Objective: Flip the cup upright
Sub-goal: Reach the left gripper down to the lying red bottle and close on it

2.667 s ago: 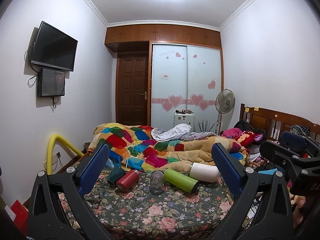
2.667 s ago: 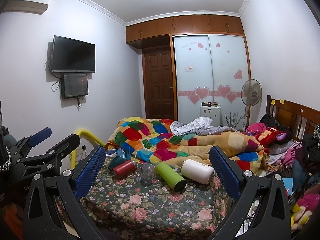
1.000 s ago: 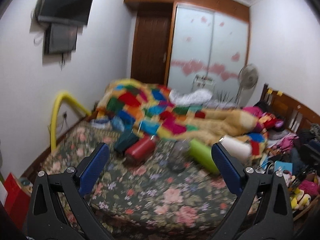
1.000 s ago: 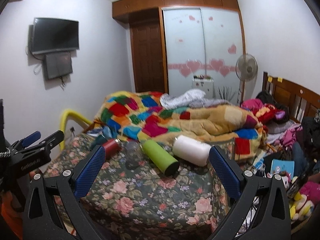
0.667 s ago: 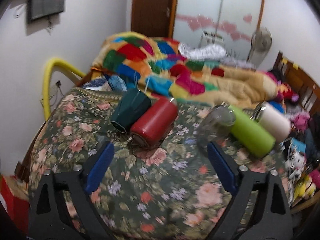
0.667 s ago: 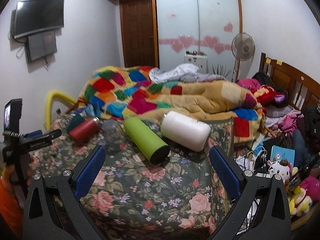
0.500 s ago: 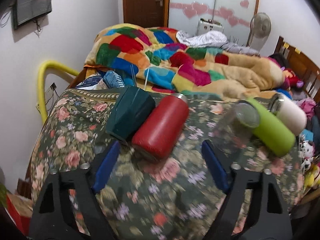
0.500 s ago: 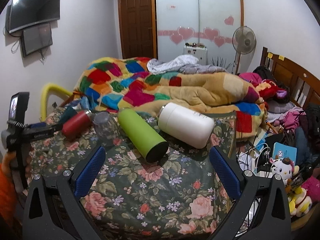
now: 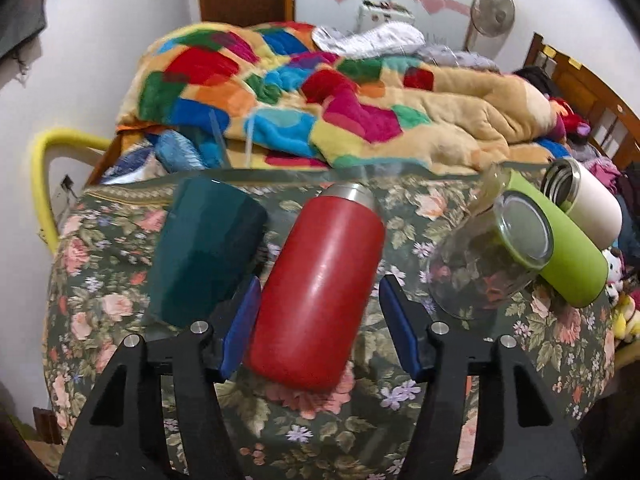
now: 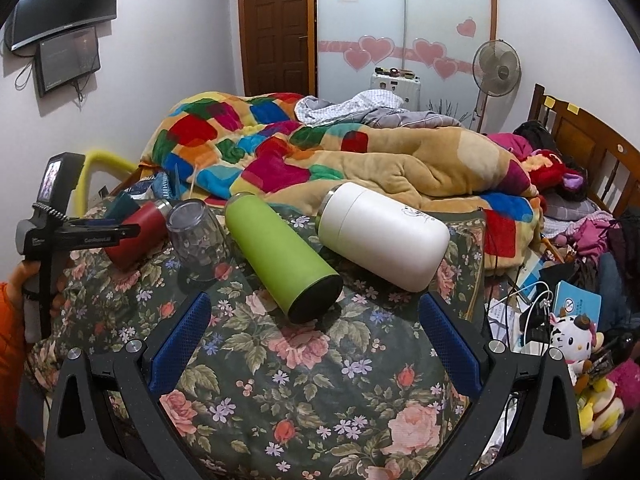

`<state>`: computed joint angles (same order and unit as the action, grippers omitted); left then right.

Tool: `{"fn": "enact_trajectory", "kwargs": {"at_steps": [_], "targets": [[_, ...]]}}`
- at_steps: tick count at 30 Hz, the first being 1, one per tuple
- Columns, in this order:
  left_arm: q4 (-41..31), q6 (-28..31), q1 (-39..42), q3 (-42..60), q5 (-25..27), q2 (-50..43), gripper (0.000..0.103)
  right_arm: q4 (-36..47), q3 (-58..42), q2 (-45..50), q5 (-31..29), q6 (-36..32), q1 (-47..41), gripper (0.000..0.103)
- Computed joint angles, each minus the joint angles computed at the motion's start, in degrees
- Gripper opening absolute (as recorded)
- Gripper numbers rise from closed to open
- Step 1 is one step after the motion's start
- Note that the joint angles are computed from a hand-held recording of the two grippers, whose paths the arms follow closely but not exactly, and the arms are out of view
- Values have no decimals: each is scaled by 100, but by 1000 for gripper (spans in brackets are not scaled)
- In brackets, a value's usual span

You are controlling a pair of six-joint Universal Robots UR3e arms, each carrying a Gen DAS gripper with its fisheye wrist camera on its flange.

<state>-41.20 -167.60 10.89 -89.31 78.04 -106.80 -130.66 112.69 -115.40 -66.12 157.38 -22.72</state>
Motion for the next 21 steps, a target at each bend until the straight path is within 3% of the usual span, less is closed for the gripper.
{"fn": "enact_trajectory", "kwargs": {"at_steps": [13,21], "targets": [[-715,12,-192,1013,-42,-910,65,-105,25,61,-92,2,101,103],[-391,-109,-369,1012,110,-1122,63,-29,93,-61,-72,-61,-15,103]]}}
